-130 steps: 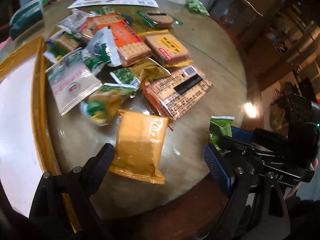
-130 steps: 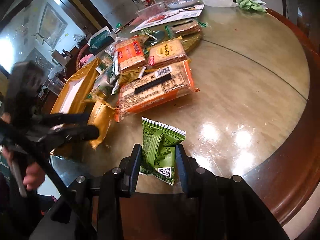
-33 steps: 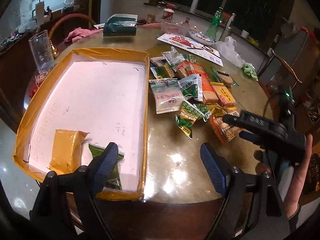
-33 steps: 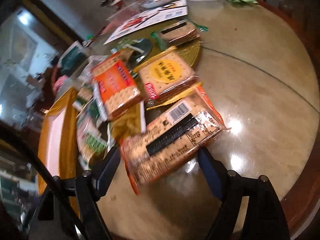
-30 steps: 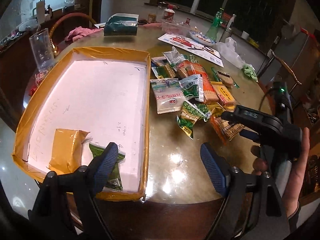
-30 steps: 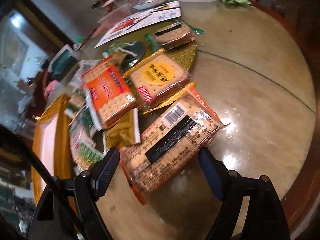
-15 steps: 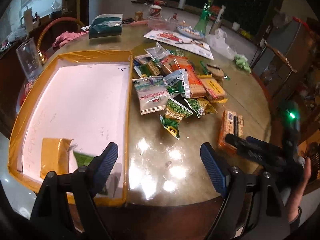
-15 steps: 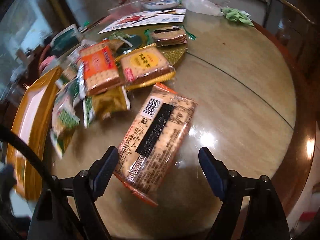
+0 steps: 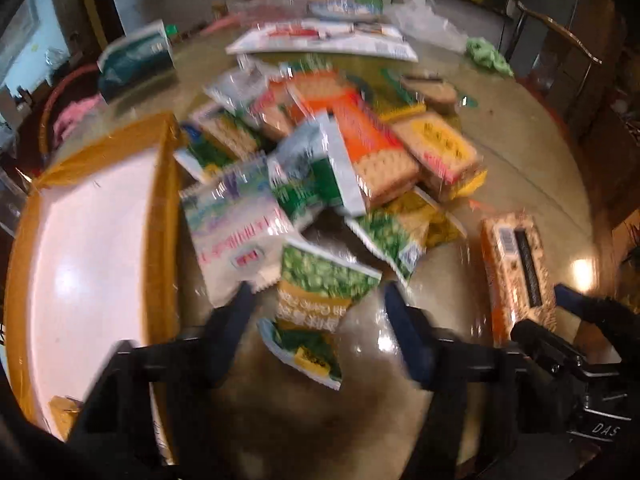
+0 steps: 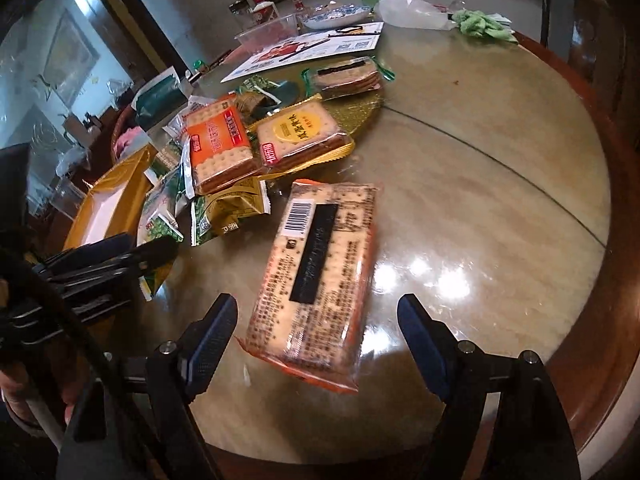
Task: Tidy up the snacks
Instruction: 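Grasp the green pea packet with the left gripper while the right gripper grasps the cracker pack, then carry the pea packet and cracker pack over the box and release both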
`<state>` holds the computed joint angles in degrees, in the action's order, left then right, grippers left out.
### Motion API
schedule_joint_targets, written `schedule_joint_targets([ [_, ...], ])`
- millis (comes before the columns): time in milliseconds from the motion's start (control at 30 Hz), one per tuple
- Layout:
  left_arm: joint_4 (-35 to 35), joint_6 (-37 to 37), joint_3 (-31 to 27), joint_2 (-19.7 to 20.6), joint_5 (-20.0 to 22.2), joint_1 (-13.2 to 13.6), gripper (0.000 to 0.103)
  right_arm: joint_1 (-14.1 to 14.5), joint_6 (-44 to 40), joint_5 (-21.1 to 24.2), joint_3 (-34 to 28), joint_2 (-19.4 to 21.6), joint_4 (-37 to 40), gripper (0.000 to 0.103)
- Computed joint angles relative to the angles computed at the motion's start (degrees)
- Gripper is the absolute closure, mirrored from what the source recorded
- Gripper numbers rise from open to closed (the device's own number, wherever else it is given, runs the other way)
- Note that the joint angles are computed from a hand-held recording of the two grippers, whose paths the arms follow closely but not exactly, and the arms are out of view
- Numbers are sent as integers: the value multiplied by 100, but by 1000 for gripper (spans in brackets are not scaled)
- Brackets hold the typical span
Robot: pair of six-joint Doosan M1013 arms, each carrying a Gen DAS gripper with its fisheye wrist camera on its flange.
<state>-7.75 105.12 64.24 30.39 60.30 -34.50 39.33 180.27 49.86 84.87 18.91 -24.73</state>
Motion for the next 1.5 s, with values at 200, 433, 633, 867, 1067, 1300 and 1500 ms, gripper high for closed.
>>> schedule_joint_targets([
  [200, -211, -204, 383, -247, 27, 125, 67, -15, -237, 212, -134, 96, 18, 20],
  [433, -194, -174, 1158, -770, -210, 128, 66, -49, -445, 569, -396, 270, 41, 20],
  [633, 10, -337, 1157, -744, -380, 55, 61, 19, -490, 1330, -739, 482, -85, 43],
  [867, 26, -318, 1393, -851, -914, 32, 68, 183, -217, 973, -371, 246, -273, 46],
  [1067, -1072, 75, 1519, -1115, -1130, 311, 69, 355, 708, 250, -91, 3, -1018, 47],
  [1300, -1740, -400, 1183, -1243, -1153, 938, 69, 324, 589, -971, -442, -7, -1622, 46],
  [1500, -1043, -1257, 902, -1119, -1378, 1258, 69, 181, -986, -1525, -1232, 475, -584, 46],
])
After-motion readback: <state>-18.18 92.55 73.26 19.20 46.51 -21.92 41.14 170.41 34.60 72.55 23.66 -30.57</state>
